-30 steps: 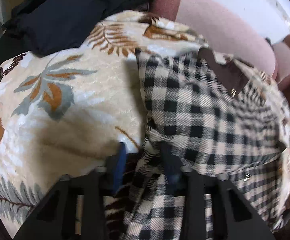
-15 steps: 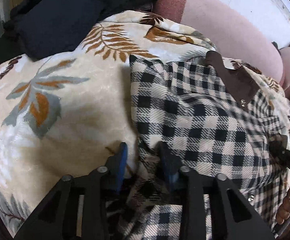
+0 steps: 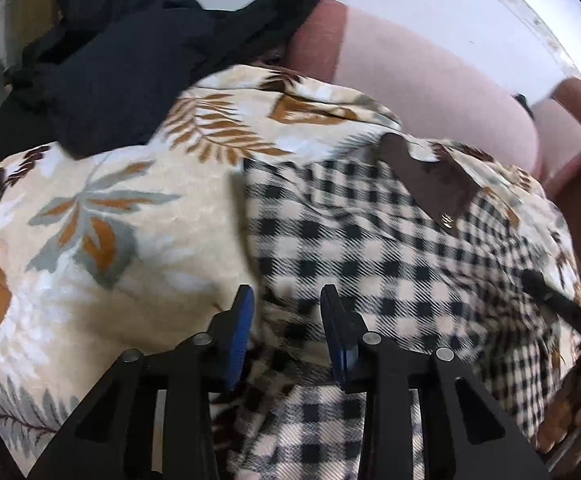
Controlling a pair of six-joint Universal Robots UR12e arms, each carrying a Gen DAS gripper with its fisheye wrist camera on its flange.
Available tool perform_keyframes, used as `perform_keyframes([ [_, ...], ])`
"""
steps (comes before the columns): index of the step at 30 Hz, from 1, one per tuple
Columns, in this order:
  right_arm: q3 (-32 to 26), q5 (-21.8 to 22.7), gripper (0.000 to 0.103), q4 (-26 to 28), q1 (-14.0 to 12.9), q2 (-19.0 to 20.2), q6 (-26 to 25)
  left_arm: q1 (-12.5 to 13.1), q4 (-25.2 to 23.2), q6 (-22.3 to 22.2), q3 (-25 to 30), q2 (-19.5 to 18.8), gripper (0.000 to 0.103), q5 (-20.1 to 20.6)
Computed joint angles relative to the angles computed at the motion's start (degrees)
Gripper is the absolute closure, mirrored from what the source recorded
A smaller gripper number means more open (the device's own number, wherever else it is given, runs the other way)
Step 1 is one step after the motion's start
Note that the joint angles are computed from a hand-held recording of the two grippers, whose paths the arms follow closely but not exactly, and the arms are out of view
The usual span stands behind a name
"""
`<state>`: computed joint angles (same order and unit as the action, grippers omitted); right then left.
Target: Fold large clothes
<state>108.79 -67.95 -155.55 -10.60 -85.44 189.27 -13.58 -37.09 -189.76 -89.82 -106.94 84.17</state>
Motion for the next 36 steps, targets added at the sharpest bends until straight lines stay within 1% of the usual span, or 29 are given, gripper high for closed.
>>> perform_keyframes([
  [1, -0.2, 4.01, 0.066, 2.37, 0.15, 0.56, -0.43, -0.17, -1.02, 0.69, 0.24, -0.26, 0.07, -0.25],
  [2, -0.17, 5.63, 0.066, 3.78, 0.28, 0.92, -0.69, -0.52, -2.64, 1.57, 0.66, -0.75, 0.07, 0.35],
  [3, 0.03, 6.36, 0.066, 4.94, 0.48, 1.14, -0.79, -0.75, -3.45, 2.14, 0.88, -1.02, 0.07, 0.97],
  [4, 0.06, 6.08, 0.066, 6.06, 0.69, 1.44, -0.91, -1.04, -3.87, 2.88, 0.94, -1.3, 0.068, 1.97],
  [5, 0.22, 4.42, 0.066, 6.42, 0.87, 1.61, -0.47, -1.25, -3.64, 3.35, 0.74, -1.33, 0.066, 2.99],
  [7, 0.69, 1.45, 0.071, 5.86, 0.32, 1.44, 1.63, -0.98, -3.4, 3.24, 0.41, -0.94, 0.064, 3.07],
  [10, 1.03, -7.1, 0.071, 5.38, -0.75, 0.78, 6.06, -0.33, -1.81, 3.2, -0.95, 0.26, 0.064, 3.73],
  [13, 2.08, -12.34, 0.072, 4.77, -2.06, -0.9, 8.66, 0.69, 0.24, 3.18, -3.13, 2.14, 0.064, 3.94],
  [15, 3.55, -13.93, 0.071, 4.2, -2.94, -3.09, 9.05, 1.58, 0.65, 2.87, -4.59, 3.43, 0.064, 3.2],
  [16, 4.09, -15.28, 0.065, 4.37, -3.27, -4.03, 8.63, 2.06, 0.43, 3.04, -5.32, 4.12, 0.063, 2.23],
  [17, 4.72, -15.6, 0.061, 4.47, -3.64, -5.0, 8.13, 2.58, 0.05, 3.51, -6.15, 4.88, 0.062, 0.77],
  [18, 5.66, -15.18, 0.059, 4.86, -4.39, -6.39, 7.44, 2.92, -0.25, 4.04, -6.92, 5.54, 0.059, -0.42],
  [20, 6.61, -14.66, 0.045, 7.21, -5.76, -8.59, 6.8, 3.28, -1.31, 5.83, -8.58, 6.9, 0.054, -2.4],
  [22, 8.22, -14.02, 0.044, 9.61, -7.77, -10.68, 6.68, 3.59, -3.68, 8.03, -10.02, 8.05, 0.053, -5.53],
  [24, 9.4, -12.22, 0.043, 12.05, -9.84, -12.08, 7.28, 3.95, -6.62, 9.77, -11.18, 8.88, 0.053, -9.17],
  [25, 10.31, -9.99, 0.043, 13.74, -11.27, -12.76, 7.81, 3.77, -5.8, 10.25, -12.33, 9.59, 0.053, -9.26],
  [26, 11.2, -5.98, 0.043, 16.7, -13.26, -13.54, 8.02, 3.56, -4.85, 10.7, -13.34, 10.27, 0.053, -9.09],
  [27, 12.2, -2.18, 0.043, 17.74, -14.89, -14.16, 7.83, 3.61, -5.49, 10.88, -13.67, 10.67, 0.053, -10.15],
  [28, 13.72, 1.0, 0.042, 16.39, -16.39, -15.15, 7.4, 4.01, -6.21, 10.5, -14.23, 11.29, 0.053, -12.45],
  [29, 14.48, 3.76, 0.043, 17.43, -17.59, -16.27, 6.28, 4.31, -6.09, 9.87, -14.9, 11.84, 0.054, -13.98],
  [30, 14.74, 5.49, 0.043, 18.42, -18.19, -16.74, 5.74, 4.93, -6.75, 9.24, -15.52, 12.39, 0.062, -16.62],
  [31, 15.34, 8.59, 0.043, 19.61, -19.21, -17.5, 5.04, 5.63, -7.97, 8.42, -16.09, 12.92, 0.067, -19.43],
  [32, 16.14, 12.21, 0.043, 21.39, -20.39, -18.42, 3.93, 6.17, -8.15, 7.01, -16.94, 13.52, 0.067, -21.35],
  [33, 16.74, 14.6, 0.043, 22.93, -21.16, -19.11, 2.89, 6.51, -7.76, 6.0, -17.96, 14.28, 0.067, -22.29],
  [36, 18.75, 19.78, 0.043, 26.7, -23.04, -21.83, -0.09, 7.52, -7.64, 4.29, -20.23, 16.19, 0.067, -25.54],
])
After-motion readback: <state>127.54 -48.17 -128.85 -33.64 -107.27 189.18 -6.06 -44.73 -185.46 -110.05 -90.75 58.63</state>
